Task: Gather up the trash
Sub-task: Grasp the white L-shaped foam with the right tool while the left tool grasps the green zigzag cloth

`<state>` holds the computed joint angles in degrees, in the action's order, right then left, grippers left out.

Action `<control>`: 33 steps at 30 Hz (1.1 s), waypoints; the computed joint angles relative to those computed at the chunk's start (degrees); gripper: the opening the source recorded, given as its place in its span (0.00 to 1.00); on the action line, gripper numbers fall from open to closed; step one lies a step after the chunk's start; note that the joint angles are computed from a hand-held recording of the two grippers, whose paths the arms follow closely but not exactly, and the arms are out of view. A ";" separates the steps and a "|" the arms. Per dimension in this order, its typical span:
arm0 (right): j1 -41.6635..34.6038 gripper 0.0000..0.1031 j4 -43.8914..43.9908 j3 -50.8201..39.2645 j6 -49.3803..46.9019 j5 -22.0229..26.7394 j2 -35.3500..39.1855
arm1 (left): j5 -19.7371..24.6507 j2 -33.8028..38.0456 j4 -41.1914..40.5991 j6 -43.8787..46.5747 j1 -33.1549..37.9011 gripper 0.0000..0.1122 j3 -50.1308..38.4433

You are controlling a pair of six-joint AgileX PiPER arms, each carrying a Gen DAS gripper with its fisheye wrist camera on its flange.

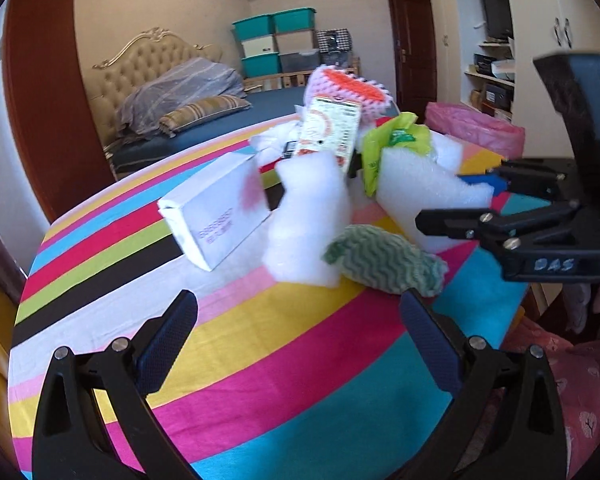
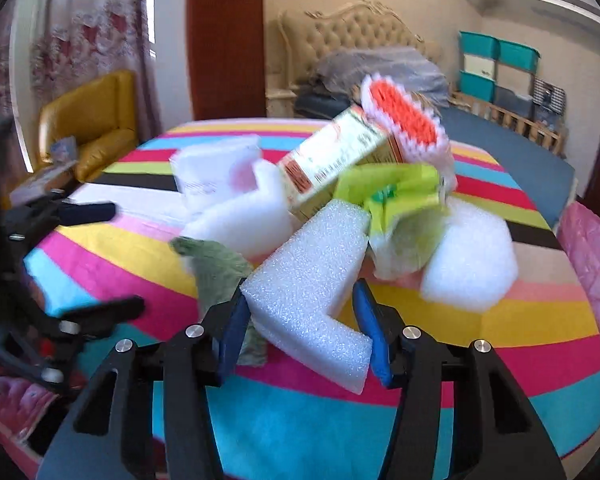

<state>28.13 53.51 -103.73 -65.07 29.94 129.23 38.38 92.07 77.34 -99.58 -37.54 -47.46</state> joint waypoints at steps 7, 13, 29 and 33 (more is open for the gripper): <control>-3.62 0.49 21.75 11.66 -23.30 1.64 -8.88 | -5.06 3.54 0.75 3.76 -1.08 0.77 -3.23; -6.06 0.49 25.99 13.19 -26.18 0.98 -9.81 | -9.22 9.64 -5.87 12.72 0.44 0.64 -9.10; -7.96 0.49 27.03 12.61 -25.87 -1.18 -7.71 | -13.06 16.95 -21.61 32.09 7.97 0.25 -22.69; -8.84 0.49 27.89 13.67 -27.14 -1.36 -7.88 | -17.08 14.22 -16.27 25.23 8.52 0.24 -19.17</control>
<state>19.29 81.40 -90.06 -92.21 28.58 121.35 21.29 106.29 61.07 -74.34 -29.02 -66.62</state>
